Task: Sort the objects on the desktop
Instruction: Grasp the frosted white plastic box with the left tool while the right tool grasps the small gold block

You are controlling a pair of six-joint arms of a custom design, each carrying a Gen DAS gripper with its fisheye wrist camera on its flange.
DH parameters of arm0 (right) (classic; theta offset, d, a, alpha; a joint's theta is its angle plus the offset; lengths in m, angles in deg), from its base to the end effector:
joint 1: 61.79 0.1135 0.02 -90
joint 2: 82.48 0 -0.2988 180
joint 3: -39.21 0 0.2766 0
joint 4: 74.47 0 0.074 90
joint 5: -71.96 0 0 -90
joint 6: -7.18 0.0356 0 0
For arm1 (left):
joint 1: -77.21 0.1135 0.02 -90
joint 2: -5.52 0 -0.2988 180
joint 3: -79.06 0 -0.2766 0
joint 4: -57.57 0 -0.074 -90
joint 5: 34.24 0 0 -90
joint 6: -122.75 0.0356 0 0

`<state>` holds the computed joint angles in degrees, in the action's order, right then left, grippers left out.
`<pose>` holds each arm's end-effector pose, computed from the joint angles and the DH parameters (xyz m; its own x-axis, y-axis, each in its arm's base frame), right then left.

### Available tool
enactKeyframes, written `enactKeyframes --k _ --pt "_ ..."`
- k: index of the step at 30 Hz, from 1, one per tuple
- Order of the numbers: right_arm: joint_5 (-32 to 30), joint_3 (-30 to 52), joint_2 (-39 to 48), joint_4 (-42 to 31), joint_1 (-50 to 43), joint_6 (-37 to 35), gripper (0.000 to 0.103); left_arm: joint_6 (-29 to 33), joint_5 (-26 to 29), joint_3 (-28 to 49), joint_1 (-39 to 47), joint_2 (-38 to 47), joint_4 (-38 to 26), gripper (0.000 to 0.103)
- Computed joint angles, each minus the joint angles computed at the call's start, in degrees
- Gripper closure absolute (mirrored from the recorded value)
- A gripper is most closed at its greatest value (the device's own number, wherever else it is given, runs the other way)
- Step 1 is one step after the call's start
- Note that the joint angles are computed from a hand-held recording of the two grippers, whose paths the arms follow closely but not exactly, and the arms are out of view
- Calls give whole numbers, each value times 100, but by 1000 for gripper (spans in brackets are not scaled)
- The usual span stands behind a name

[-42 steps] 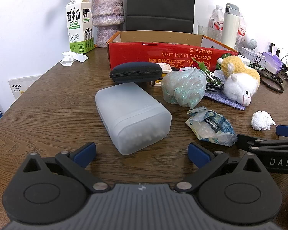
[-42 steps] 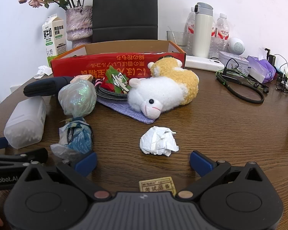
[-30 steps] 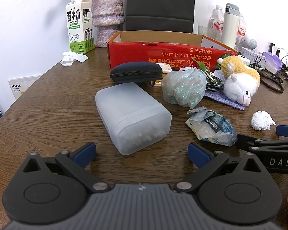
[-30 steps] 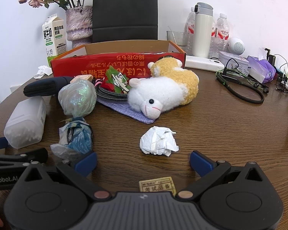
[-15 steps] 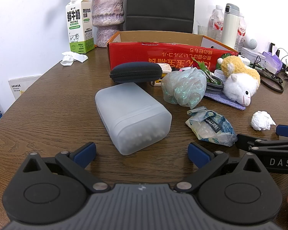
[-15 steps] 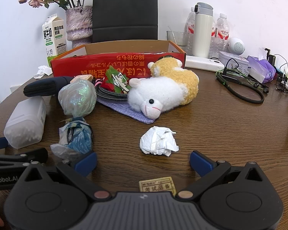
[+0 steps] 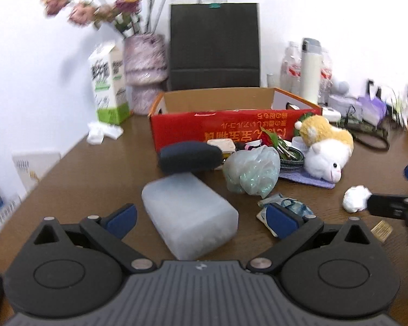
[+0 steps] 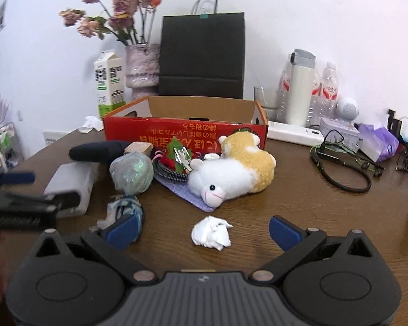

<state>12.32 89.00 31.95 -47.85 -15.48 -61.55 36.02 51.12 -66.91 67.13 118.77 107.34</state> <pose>0.2510 0.2367 0.0711 -0.5230 -0.0944 -0.8471 -0.1708 0.9853 -0.0043 0.2811 -0.0470 0.0625 -0.4773 0.1426 -0.8671 0.1325 0.9871 0.0894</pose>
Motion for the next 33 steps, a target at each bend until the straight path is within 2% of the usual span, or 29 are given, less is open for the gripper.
enactKeyframes --k 2,4,6,11,13,14,15,16,18,22,26,31,33 --pt "-262 -52 -2 -63 -123 -4 3 211 3 230 -23 104 -158 0" --pt "-338 67 86 -302 -221 67 19 21 11 570 33 175 -589 0" --pt "-392 122 149 -468 -261 86 25 -254 240 860 183 191 -1023 0" --pt "-600 -28 190 -368 -194 170 30 -558 -78 1346 194 261 -1759 0" --pt "-597 -34 249 -379 -132 176 41 -653 67 1459 269 329 -1878 7" --pt "-641 -37 308 -354 -135 215 41 -717 12 1479 264 348 -1913 20" --pt "-611 -89 338 -199 -118 211 45 -762 -103 1453 258 357 -1889 25" --pt "-581 -98 329 -192 -103 224 59 -745 -64 1402 288 333 -1860 26" --pt "-617 -127 301 -145 -114 265 74 -689 -28 1221 298 228 -1775 31" --pt "-626 -169 237 -169 -41 224 74 -518 224 645 374 -173 -1681 35" --pt "-724 -367 117 59 209 229 74 -336 813 -258 501 -877 -1604 37" --pt "-619 -422 183 123 601 541 74 -194 666 -1096 153 -1423 -1296 37" --pt "-510 -417 219 150 717 582 73 -253 750 -1240 89 -1431 -1164 31"
